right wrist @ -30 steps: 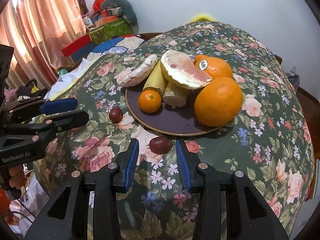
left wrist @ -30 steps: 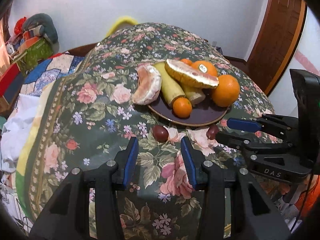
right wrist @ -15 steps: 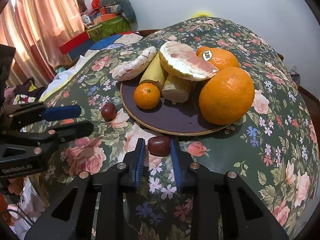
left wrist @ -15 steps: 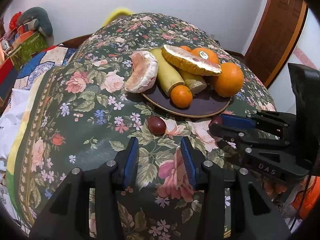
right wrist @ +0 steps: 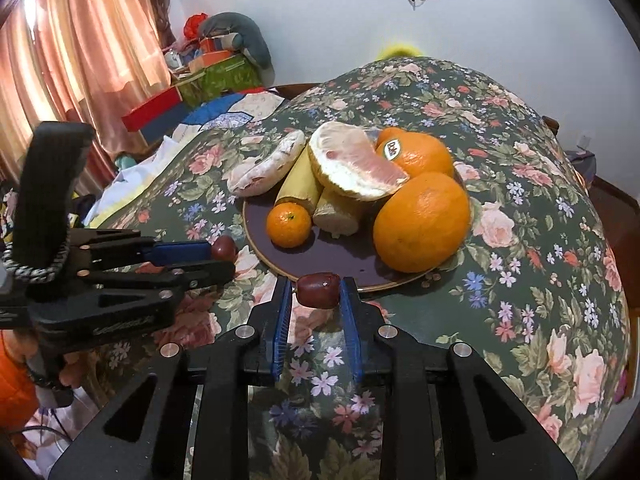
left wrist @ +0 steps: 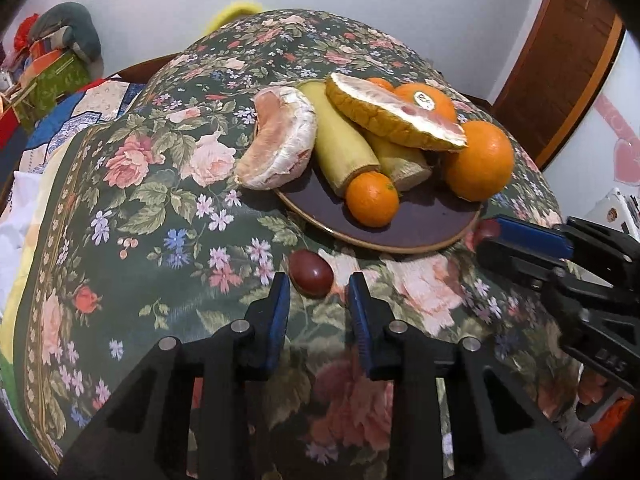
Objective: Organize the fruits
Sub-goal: 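Grasp a dark red date with right tool while left tool grasps another date, then lower date onto plate with right tool while left tool places its date there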
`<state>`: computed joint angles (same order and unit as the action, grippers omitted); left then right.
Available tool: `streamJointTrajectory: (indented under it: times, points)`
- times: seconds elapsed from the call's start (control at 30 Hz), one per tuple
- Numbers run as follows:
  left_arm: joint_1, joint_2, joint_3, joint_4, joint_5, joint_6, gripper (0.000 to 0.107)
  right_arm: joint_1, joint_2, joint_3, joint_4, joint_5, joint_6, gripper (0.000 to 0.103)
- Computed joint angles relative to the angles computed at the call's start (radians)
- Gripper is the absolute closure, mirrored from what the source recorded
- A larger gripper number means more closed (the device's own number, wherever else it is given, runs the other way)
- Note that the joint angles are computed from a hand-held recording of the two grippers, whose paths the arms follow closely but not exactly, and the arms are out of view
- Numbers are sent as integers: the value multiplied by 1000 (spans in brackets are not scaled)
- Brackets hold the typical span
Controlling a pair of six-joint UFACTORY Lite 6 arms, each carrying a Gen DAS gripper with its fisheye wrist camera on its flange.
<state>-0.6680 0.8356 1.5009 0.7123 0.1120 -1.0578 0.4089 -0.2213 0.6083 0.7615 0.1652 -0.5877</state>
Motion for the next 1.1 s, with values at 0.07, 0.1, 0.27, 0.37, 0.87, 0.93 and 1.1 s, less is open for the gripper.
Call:
streamJointTrajectory:
  times: [0.07,0.1,0.27,0.37,0.87,0.93,1.1]
  points:
    - [7,18,27,-89,1,92,77,-10,-10,-5,26,5,-27,81]
    - [9,25,38,-104,3,105,77,-12,-16,-9,34,4,-32,81]
    - [5,51,75,-5,28,12,85,-36,-21,-13,147,9,-144,81]
    - [7,50,74,-3,27,8,86,-34,-28,-20,136,4,-128,81]
    - [-21,-91,-41,410,-4,-402,86,-27,-1,22,70,-9,-69,81]
    - [-22,-78,-12,343,-2,-330,86,-24,24,35,101,-15,-104,81]
    - [-12,-3,93,49,14,-11,86,-20,99,67,249,-29,-255,81]
